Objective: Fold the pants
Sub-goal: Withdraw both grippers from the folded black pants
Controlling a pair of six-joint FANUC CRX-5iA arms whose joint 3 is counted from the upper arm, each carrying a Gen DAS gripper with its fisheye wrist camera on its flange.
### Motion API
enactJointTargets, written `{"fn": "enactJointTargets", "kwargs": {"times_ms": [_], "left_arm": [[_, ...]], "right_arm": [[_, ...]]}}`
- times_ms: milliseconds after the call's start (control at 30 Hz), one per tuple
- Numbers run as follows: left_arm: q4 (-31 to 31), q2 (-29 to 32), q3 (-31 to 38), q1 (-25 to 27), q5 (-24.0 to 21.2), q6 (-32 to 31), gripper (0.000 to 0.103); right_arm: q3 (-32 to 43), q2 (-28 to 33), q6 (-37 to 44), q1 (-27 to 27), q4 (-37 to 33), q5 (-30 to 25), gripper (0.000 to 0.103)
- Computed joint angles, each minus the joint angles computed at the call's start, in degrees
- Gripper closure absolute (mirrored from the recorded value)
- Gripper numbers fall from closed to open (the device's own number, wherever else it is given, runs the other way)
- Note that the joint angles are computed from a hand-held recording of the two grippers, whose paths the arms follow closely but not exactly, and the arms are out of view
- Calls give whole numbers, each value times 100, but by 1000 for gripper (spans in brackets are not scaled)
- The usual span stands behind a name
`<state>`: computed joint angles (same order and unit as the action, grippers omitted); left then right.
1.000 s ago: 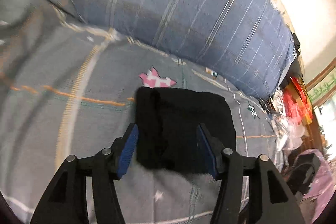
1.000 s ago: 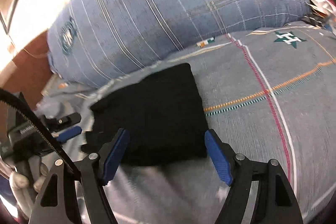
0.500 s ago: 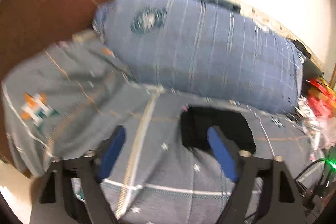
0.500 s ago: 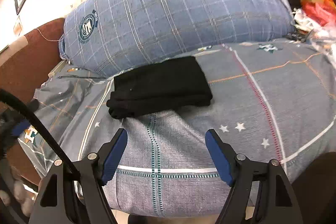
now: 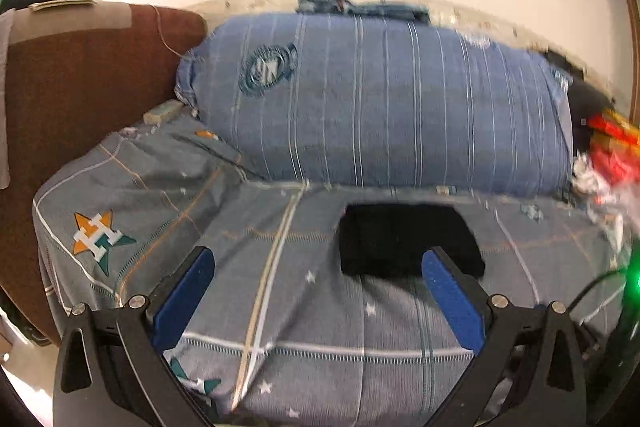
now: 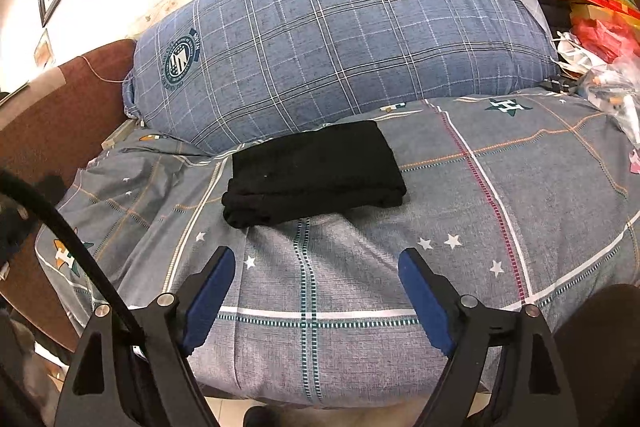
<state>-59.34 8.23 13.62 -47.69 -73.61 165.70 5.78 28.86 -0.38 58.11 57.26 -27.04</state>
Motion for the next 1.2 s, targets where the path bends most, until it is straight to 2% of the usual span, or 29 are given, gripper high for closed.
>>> {"fn": "enactJointTargets", "kwargs": {"times_ms": [100, 300, 533, 1200], "left_arm": [[294, 111, 91, 81, 20, -227, 0], [332, 263, 214, -1, -23, -454, 0], [361, 319, 246, -42, 37, -590, 0], [743, 337, 171, 166, 171, -732, 0]], "right_arm": [[4, -8, 3, 5, -88, -85, 14], [-60, -59, -30, -4, -211, -168, 14], [-113, -84, -85, 1, -109, -237, 13], [189, 63, 567, 61, -763, -414, 11]]}}
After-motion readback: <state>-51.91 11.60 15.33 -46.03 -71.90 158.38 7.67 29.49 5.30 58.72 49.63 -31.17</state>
